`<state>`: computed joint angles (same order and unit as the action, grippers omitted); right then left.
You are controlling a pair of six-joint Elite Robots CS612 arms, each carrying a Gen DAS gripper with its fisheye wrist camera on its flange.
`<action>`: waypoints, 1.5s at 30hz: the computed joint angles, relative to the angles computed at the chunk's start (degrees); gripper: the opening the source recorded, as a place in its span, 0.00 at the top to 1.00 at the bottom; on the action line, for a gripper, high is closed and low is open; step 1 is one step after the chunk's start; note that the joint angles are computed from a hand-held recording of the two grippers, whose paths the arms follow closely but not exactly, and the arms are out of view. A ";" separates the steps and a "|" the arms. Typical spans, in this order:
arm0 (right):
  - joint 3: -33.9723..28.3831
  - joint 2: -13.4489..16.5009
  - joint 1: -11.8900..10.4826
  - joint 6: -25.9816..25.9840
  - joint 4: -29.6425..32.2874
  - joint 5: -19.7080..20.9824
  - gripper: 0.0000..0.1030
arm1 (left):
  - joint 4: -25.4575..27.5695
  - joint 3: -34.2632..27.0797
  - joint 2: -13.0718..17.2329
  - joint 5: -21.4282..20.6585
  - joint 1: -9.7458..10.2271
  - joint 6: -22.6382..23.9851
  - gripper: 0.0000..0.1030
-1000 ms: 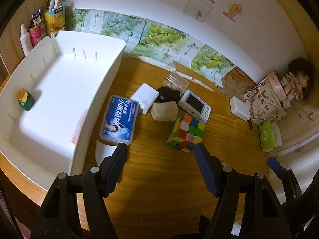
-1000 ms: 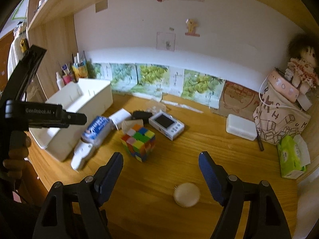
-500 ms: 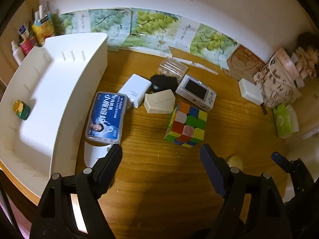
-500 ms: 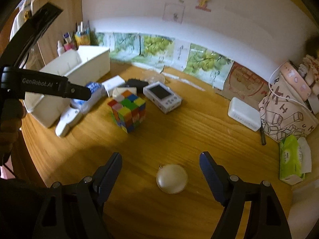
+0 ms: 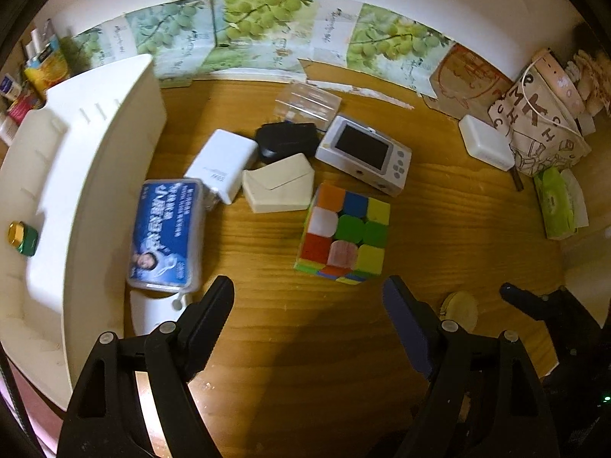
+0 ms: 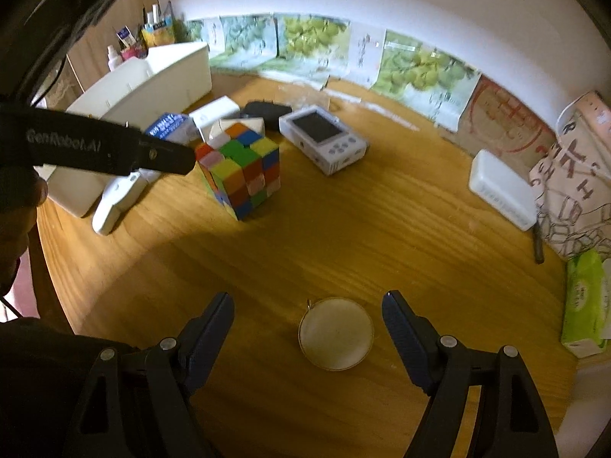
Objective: Organize rigid objects
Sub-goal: 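Close the left tool on the Rubik's cube while the right tool grasps the round beige case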
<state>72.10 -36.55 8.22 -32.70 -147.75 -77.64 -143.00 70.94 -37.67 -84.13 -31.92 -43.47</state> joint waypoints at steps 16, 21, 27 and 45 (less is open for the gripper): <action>-6.44 3.27 0.26 0.80 12.46 -4.67 0.22 | 8.34 -8.89 4.98 -4.08 0.61 2.56 0.20; -7.73 3.89 0.38 0.46 15.59 -5.91 0.22 | 9.32 -10.15 5.80 -5.29 0.76 2.29 0.20; -9.11 4.55 0.51 0.03 19.05 -6.87 0.27 | 8.96 -10.85 6.45 -5.67 1.04 1.40 0.20; -8.01 4.05 0.55 -1.28 17.44 -7.69 0.46 | 9.32 -11.59 7.05 -5.32 1.16 2.56 0.37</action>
